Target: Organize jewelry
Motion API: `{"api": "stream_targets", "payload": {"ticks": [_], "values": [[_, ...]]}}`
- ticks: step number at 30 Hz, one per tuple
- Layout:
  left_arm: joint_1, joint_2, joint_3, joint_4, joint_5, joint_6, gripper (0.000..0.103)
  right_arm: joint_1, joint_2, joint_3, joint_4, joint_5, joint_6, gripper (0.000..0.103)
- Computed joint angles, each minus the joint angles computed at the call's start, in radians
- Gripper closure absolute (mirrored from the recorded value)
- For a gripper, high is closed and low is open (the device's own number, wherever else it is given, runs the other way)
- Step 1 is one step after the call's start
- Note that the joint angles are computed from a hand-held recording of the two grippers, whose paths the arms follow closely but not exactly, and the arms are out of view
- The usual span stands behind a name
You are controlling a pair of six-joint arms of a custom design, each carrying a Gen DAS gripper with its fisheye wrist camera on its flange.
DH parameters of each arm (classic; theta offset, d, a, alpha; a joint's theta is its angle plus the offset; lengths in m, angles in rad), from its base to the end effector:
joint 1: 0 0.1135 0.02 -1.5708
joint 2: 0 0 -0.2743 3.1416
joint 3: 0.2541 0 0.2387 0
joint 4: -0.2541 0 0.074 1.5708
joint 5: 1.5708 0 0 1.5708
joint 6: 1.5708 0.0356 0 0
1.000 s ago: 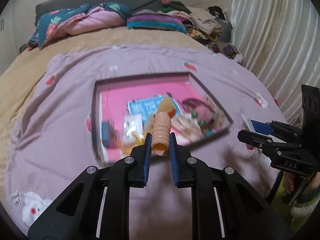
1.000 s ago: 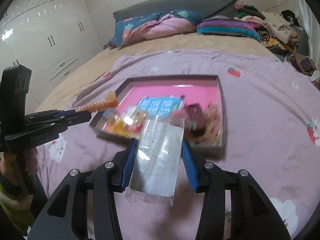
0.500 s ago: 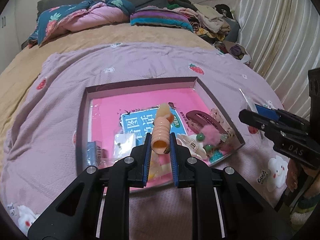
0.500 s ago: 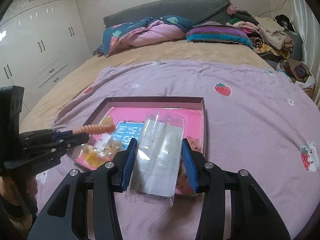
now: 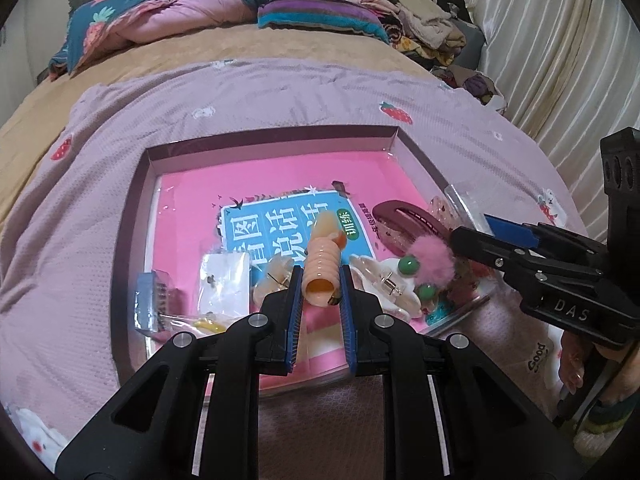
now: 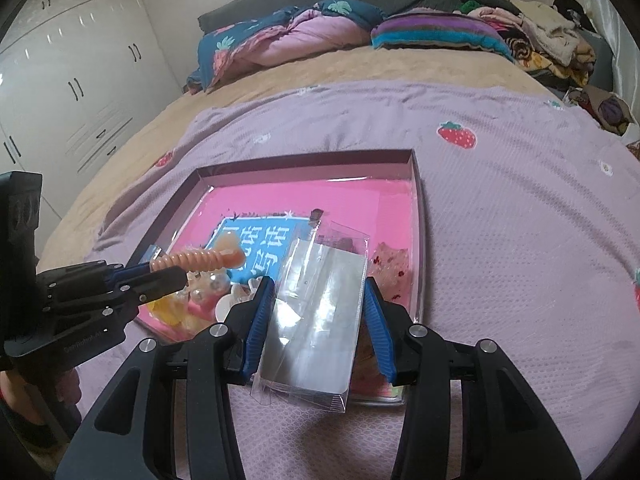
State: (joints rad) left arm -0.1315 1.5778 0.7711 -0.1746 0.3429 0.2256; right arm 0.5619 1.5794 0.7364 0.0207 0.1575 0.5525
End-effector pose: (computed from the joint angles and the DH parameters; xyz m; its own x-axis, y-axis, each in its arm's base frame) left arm 0.2808 -0.0492 0.1731 -0.7341 0.3096 -0.6044 0.4853 0.8617 -0.1480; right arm 0.2527 0.1525 0.1752 -0.7565 0.1362 -0.6396 -0.0456 0.9647 0.2593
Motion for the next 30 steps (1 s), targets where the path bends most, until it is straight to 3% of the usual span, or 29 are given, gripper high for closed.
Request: {"api": "stream_targets", "payload": {"ticks": [5, 8, 14, 17, 22, 30], "values": [[-0.007, 0.012, -0.003, 0.003, -0.006, -0.002, 0.093, 0.001, 0.000, -0.007, -0.007, 0.007, 0.008, 0.055], [-0.017, 0.015, -0.002, 0.004, -0.013, -0.003, 0.093, 0.002, -0.034, -0.033, -0.001, 0.011, 0.022, 0.044], [-0.024, -0.008, -0.013, -0.006, -0.020, -0.001, 0.091, 0.007, -0.132, -0.088, -0.022, 0.035, 0.053, 0.035], [-0.030, -0.024, -0.020, -0.008, -0.022, -0.008, 0.079, 0.028, -0.204, -0.117, -0.051, 0.075, 0.072, 0.029], [-0.031, -0.098, -0.042, -0.031, -0.024, -0.006, 0.068, 0.079, -0.312, -0.142, -0.117, 0.143, 0.099, 0.021], [-0.006, -0.283, -0.086, -0.114, -0.008, 0.000, 0.043, 0.231, -0.475, -0.144, -0.265, 0.303, 0.172, 0.012]]}}
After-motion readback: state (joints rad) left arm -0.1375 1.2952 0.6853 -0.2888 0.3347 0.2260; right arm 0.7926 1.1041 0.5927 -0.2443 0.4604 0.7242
